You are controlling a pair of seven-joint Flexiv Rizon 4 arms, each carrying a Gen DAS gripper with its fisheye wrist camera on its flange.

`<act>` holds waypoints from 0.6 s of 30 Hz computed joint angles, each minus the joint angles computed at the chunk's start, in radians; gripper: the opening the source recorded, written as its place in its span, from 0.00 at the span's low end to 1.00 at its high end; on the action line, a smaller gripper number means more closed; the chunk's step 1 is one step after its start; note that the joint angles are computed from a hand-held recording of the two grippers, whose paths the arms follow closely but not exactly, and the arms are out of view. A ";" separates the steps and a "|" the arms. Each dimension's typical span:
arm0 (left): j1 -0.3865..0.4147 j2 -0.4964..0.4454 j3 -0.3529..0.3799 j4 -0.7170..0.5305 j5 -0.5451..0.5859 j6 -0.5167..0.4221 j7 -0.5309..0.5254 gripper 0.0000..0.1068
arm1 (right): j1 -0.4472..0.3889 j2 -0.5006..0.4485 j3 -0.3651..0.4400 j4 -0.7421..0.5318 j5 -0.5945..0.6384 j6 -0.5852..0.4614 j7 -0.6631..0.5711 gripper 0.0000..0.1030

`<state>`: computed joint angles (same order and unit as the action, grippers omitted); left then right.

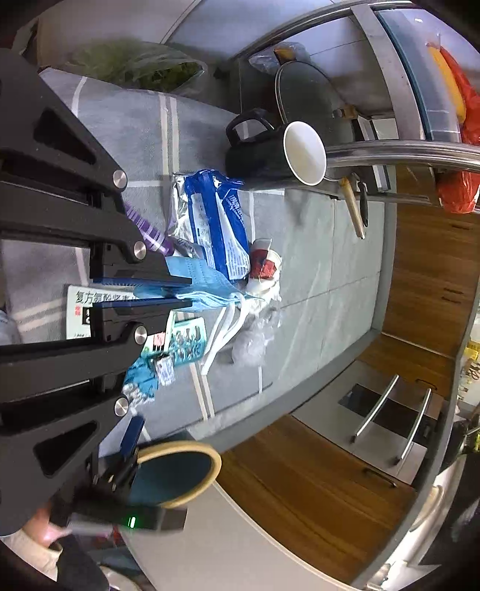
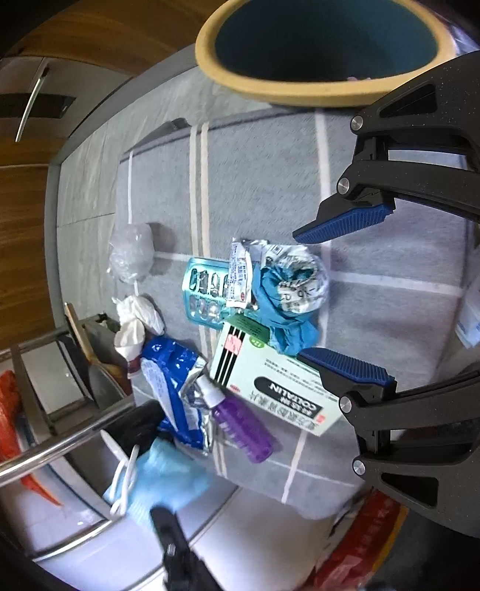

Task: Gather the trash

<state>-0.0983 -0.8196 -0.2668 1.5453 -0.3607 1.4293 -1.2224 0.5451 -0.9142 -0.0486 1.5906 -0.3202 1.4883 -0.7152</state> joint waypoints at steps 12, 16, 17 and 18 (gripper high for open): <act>0.046 0.004 -0.080 0.022 -0.038 0.007 0.036 0.04 | -0.008 -0.048 0.000 -0.045 -0.011 -0.041 -0.007 0.38; 0.044 0.007 -0.091 0.022 -0.039 0.013 0.055 0.04 | 0.014 -0.017 -0.032 0.008 -0.009 0.004 0.005 0.36; 0.045 0.008 -0.095 0.023 -0.039 0.016 0.060 0.04 | 0.026 0.002 -0.049 0.039 -0.007 0.026 0.012 0.36; 0.045 0.009 -0.099 0.024 -0.041 0.017 0.064 0.04 | 0.026 0.002 -0.049 0.039 -0.007 0.026 0.012 0.36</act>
<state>-0.0528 -0.8106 -0.3658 1.5692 -0.4013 1.4458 -1.1587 0.5706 -0.9120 -0.0977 1.6299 -0.3269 1.5141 -0.7037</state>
